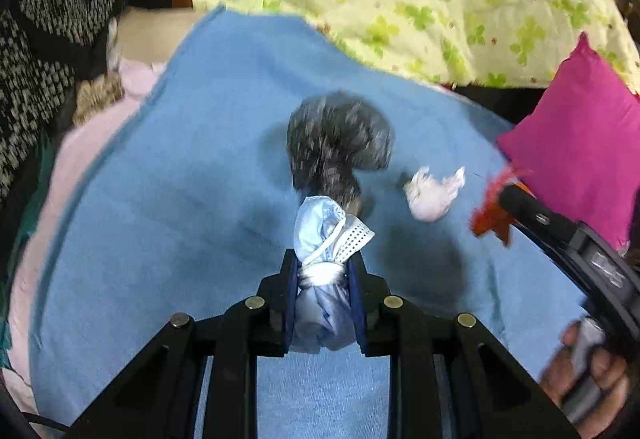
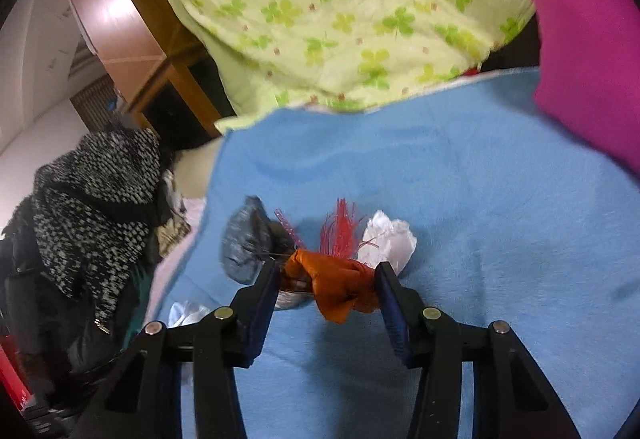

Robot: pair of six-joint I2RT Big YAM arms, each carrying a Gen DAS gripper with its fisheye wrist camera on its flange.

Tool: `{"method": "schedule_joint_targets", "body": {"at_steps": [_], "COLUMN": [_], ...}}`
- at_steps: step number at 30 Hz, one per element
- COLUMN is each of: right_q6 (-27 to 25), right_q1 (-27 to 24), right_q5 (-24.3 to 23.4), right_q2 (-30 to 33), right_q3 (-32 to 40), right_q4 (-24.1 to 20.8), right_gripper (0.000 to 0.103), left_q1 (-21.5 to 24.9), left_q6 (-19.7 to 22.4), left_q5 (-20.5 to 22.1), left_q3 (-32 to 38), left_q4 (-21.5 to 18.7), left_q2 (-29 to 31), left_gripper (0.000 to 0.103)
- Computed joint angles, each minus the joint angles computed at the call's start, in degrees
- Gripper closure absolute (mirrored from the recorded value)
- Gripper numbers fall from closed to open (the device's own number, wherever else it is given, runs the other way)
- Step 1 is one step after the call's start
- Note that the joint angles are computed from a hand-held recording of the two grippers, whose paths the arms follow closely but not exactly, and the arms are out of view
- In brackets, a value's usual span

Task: Collect trash
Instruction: 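Carry the white bag and orange wrapper over the wastebasket with both tools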

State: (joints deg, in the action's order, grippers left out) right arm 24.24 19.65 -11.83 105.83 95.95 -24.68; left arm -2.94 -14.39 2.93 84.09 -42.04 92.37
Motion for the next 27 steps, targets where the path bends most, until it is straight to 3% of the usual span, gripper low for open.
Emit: {"method": "schedule_joint_targets", "body": {"at_steps": [4,10,13,17,19,27], "right_q6": [3.1,3.8,3.2,5.2,6.9,8.6], "right_q1": [-0.3,-1.7,-2.9,-5.3,-6.6,-14.5], "right_q5": [0.5,2.1,3.8,3.7,4.3,7.1], "right_q2": [-9.8,-27.0,-35.8,-47.0,-53.2,-70.6], "right_q3": [-10.4,-23.9,-29.4,-35.7,-38.9,-44.1], "right_q4": [4.9,4.9,3.4,0.8,0.0,-9.5], "right_gripper": [0.051,0.051,0.051,0.051,0.051,0.051], "left_q1": [-1.2,-6.2,-9.9,-13.9,-17.2,-31.1], "left_q6": [1.6,2.7,3.2,3.4,3.8,3.9], "left_q5": [-3.3,-5.2,-7.4,-7.1,-9.0,-13.8], "left_q3": [-3.1,-7.9,-11.7,-12.8,-12.6,-9.3], "left_q4": [3.8,3.9,4.9,3.2,2.0,-2.3], "left_q2": [-4.0,-13.0,-20.2,-25.5,-27.6,-28.8], "left_gripper": [0.078,0.078,0.078,0.078,0.078,0.078]}}
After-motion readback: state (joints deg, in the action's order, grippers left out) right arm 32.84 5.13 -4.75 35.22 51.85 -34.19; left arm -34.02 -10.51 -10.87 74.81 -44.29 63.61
